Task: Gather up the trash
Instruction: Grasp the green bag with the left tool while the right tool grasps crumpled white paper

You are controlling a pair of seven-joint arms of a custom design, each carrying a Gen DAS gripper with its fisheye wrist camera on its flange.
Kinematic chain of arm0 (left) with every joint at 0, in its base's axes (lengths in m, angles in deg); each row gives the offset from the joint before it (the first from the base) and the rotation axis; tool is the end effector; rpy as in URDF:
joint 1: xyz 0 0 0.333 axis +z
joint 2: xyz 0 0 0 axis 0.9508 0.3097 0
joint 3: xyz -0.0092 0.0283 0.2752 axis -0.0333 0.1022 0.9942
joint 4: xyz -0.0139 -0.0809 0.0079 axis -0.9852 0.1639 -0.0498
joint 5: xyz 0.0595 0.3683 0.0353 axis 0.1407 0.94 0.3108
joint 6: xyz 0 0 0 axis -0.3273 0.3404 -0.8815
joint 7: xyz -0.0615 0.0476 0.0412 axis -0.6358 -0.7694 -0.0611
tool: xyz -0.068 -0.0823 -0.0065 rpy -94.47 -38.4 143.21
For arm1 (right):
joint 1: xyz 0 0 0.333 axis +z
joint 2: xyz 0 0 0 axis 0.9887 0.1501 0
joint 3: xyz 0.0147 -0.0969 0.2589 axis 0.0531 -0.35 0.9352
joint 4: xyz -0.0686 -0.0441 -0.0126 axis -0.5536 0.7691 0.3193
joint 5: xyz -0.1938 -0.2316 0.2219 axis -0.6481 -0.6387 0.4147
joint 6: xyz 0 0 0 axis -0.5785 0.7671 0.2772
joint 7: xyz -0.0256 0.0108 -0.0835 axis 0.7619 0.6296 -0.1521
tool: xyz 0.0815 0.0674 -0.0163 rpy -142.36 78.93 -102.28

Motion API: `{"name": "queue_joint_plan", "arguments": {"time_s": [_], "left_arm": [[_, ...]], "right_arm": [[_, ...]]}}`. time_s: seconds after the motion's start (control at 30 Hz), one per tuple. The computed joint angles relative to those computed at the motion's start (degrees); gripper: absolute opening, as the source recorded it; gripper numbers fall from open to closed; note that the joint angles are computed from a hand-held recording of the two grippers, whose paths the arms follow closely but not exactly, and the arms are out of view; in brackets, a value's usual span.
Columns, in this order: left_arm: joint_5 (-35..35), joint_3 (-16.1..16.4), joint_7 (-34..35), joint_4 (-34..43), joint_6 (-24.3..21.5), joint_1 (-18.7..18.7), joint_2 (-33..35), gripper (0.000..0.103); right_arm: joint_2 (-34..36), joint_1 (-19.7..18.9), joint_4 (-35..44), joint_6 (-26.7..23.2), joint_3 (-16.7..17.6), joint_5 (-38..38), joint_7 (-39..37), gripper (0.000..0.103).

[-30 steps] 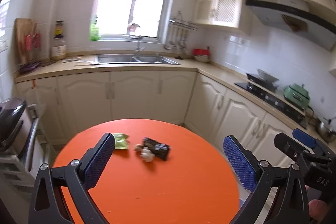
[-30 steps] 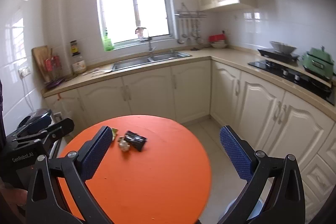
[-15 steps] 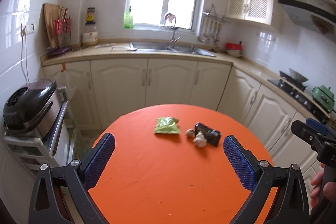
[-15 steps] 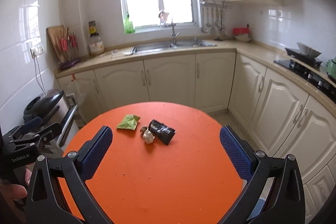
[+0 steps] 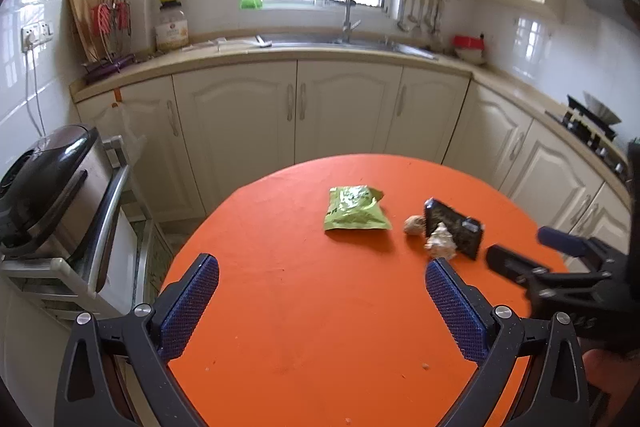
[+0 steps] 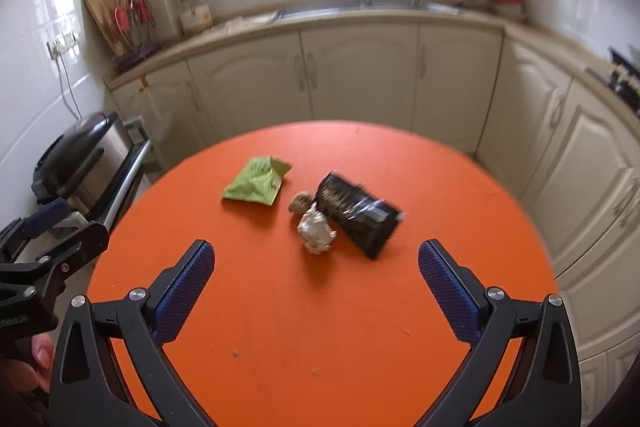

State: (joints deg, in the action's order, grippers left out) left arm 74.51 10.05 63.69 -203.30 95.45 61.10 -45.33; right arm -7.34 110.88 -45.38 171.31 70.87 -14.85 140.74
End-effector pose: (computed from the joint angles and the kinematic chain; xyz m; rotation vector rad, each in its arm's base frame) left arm 0.2859 -0.1937 0.6495 -1.8309 1.6411 -0.7824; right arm 0.5244 0.3818 0.4909 -1.9589 1.4610 -0.3730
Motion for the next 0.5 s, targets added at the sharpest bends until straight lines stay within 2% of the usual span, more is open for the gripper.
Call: {"name": "queue_joint_plan", "arguments": {"time_s": [0.2,0.3,0.4,0.47,0.5], "left_arm": [[1.4,1.1,1.6,4.8,4.8,2.8,12.6,0.101],[2.6,1.3,2.3,8.5,5.4,3.9,18.9,0.101],[4.3,1.2,2.8,12.4,6.1,4.4,25.0,0.101],[5.5,1.3,2.9,15.2,6.7,4.6,29.1,0.101],[6.2,1.3,2.9,17.0,6.9,4.6,31.5,0.102]], "right_arm": [[9.9,-0.5,9.1,-2.9,0.8,5.3,-4.6,0.084],[13.4,-0.3,12.8,-4.5,0.5,6.6,-5.9,0.075],[15.4,-0.3,14.8,-5.2,0.3,7.6,-7.8,0.053],[15.8,0.2,14.8,-4.7,-0.6,6.8,-8.2,0.031],[15.7,-0.3,14.4,-4.1,-0.1,7.6,-9.4,0.031]]}}
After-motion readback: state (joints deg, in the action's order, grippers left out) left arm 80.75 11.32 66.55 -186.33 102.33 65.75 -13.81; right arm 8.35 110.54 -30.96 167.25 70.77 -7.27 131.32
